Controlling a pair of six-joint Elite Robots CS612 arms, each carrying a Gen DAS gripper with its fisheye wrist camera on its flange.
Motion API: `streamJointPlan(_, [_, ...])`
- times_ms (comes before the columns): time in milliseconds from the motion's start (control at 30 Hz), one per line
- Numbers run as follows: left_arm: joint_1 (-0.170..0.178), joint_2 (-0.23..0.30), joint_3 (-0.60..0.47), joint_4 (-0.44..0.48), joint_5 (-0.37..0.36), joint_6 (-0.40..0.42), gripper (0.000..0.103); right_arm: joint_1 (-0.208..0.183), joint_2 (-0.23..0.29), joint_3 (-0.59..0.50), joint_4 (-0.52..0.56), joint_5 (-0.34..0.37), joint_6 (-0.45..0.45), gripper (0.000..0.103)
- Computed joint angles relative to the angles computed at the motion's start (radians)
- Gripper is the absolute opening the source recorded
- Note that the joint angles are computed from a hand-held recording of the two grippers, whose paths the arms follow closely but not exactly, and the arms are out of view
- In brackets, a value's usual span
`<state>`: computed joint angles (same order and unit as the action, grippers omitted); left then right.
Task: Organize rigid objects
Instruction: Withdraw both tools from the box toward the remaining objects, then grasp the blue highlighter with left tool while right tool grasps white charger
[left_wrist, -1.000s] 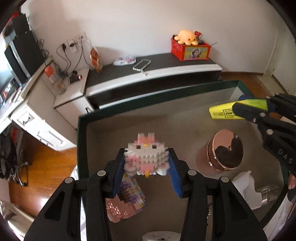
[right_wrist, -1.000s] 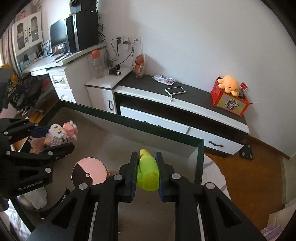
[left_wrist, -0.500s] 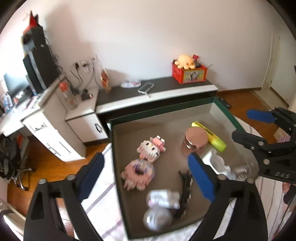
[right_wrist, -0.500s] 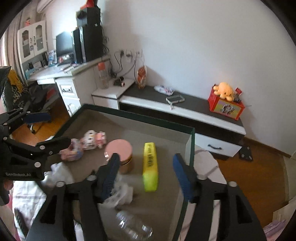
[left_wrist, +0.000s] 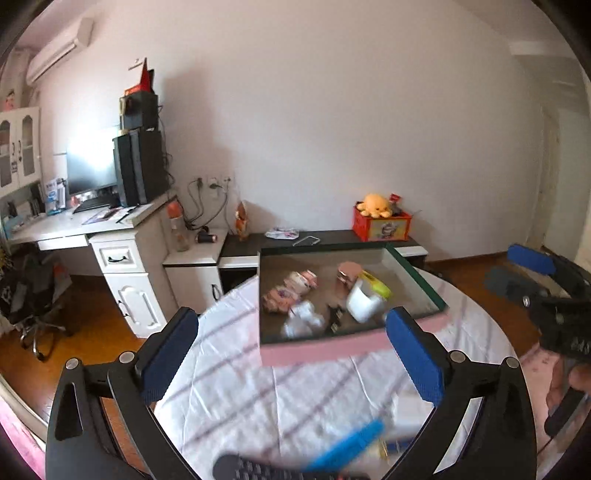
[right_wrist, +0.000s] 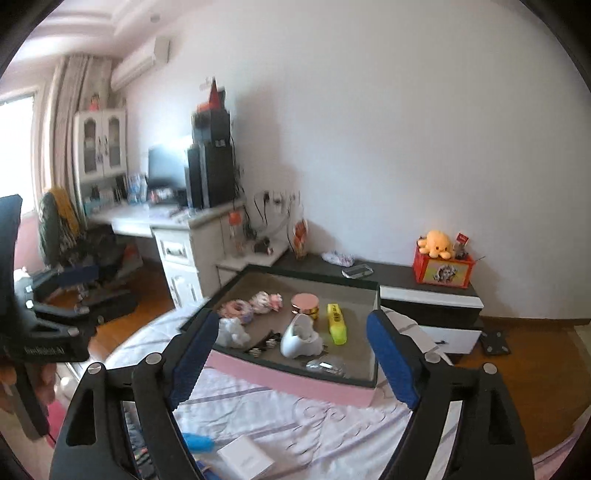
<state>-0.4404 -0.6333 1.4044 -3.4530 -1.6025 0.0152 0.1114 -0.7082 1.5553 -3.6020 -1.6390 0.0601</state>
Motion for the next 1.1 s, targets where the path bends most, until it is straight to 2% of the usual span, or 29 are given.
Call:
streamJointPlan(100, [-0.004,-0.023,0.071,-0.047,0.013,-0.020,0.103,0.011,-0.013,0.047,-0.044,-0.028,0.015,0.086])
streamJointPlan(167, [-0.014,-0.037,0.120,-0.092,0.076,-0.018,0.103,0.023,-0.019,0.075,-0.076,-0.068,0.029,0.089])
streamJointPlan(267, [-0.024,-0.054,0.176,-0.140,0.138,-0.022,0.103,0.035,-0.025,0.111,-0.130,-0.097,0.047,0.103])
streamJointPlan(467, [-0.033,-0.073,0.238,-0.196,0.178,-0.032,0.103,0.061,-0.027,0.149,-0.163,-0.186,0.059,0.103])
streamJointPlan(667, [-0.038,-0.078,0.267,-0.237,0.213,0.004,0.103,0.069,-0.027,0.165,-0.150,-0.186,0.070,0.103])
streamJointPlan(900, [-0.034,-0.075,0.267,-0.200,0.190,0.001,0.103,0.075,-0.022,0.169,-0.103,-0.187,0.065,0.103])
streamJointPlan(1100, [-0.029,-0.055,0.250,-0.094,0.163,0.013,0.103,0.067,-0.007,0.151,0.033,-0.164,0.061,0.103])
